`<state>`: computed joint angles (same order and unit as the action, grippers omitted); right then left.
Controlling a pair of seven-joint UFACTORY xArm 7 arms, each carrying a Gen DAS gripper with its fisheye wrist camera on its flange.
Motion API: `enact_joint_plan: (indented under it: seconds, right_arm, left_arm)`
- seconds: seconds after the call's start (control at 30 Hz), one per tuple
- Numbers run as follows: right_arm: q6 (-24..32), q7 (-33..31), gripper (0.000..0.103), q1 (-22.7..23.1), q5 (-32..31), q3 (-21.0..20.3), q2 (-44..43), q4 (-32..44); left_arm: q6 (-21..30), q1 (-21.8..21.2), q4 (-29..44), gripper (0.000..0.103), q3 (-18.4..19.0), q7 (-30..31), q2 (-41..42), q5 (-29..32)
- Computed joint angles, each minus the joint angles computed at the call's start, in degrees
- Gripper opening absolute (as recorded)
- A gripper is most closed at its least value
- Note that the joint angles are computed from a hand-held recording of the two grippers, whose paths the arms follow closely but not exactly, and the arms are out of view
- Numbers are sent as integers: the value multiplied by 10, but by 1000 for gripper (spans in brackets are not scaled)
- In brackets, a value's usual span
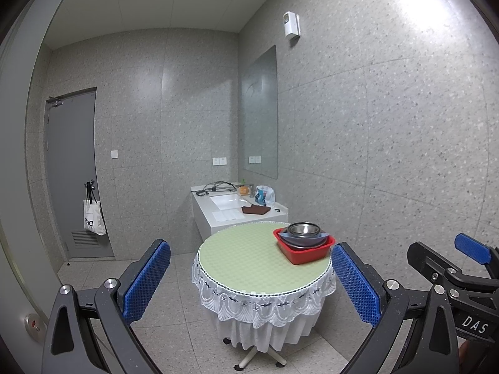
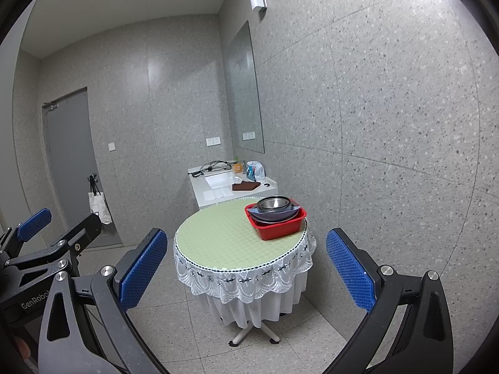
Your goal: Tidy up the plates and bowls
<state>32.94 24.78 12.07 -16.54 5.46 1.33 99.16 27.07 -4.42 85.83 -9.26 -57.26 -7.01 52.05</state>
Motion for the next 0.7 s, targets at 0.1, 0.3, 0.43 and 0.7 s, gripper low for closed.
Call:
enact_joint_plan:
  seconds: [0.1,0.3,0.43,0.7]
  right_arm:
    - [-1,-1,103,0,1,-1,3,2]
    - [0,-1,103,1,1,-1,3,3]
    - [1,-4,103,1,3,-2,9,6]
    - [1,1,103,4,1,-3,10,4]
  left_arm:
    - [-1,0,0,102,1,1,2,-1]
    - [-1,0,1,102,2,3,2,-3]
    - [-2,-1,5,102,6,13,8,-12]
    - [-5,-4,11,102,12,19,14,-18]
